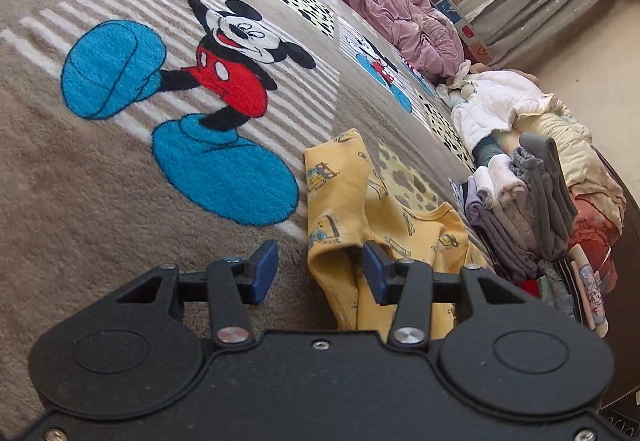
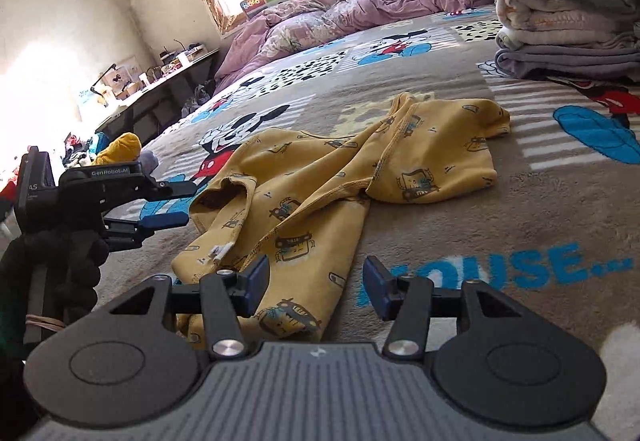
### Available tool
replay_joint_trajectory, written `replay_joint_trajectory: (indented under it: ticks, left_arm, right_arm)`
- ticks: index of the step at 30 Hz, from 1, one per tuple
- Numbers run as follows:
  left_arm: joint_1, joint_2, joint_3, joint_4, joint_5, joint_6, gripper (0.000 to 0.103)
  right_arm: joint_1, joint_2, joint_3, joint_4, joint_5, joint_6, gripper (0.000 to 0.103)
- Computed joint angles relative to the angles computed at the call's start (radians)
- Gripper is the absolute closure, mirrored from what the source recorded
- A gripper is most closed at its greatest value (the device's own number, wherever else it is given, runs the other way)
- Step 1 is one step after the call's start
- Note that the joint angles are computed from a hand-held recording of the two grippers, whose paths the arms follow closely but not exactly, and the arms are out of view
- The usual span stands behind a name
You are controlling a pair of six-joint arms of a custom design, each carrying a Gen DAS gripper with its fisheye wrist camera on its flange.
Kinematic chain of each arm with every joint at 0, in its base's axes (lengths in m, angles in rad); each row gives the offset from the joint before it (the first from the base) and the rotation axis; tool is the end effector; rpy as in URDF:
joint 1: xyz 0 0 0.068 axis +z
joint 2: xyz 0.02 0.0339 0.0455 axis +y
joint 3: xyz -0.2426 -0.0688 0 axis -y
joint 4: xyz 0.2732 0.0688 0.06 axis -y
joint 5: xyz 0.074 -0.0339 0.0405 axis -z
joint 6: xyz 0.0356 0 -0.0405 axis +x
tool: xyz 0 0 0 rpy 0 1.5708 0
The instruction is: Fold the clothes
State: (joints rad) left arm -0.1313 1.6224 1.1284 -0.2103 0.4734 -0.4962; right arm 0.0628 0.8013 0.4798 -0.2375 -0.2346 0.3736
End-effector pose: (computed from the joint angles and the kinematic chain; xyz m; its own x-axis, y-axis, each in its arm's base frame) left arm 0.3766 -0.0661 0.2106 -0.7840 -0.3239 -0.5296 0.0998 0.7763 -0.6224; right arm 0.2205 0.0222 0.2007 -0.5868 0.3188 -0.7443 -0.0468 0.9044 0.4242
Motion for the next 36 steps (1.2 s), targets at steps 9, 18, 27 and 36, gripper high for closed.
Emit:
replay_joint_trajectory:
  ticks: [9,18,27,36]
  left_arm:
    - [-0.056,0.075,-0.008,0.100,-0.051,-0.061,0.100]
    - [-0.262,-0.128,-0.225,0.546,-0.577,0.813,0.102]
    - [-0.226,-0.042,-0.058,0.066,-0.054,0.935,0.062]
    - [0.073,0.006,0.009,0.121,0.043,0.100,0.060]
  right_arm:
    - [0.038,0.186,0.010,0.150,0.018,0.062,0.050]
    - [0.060,0.282,0.017,0.244,0.055,0.084,0.049]
    - [-0.049,0.250,-0.059,0.348,-0.072,0.247,0.051]
    - [-0.010,0.264,-0.046,0.339,-0.019,0.207,0.049]
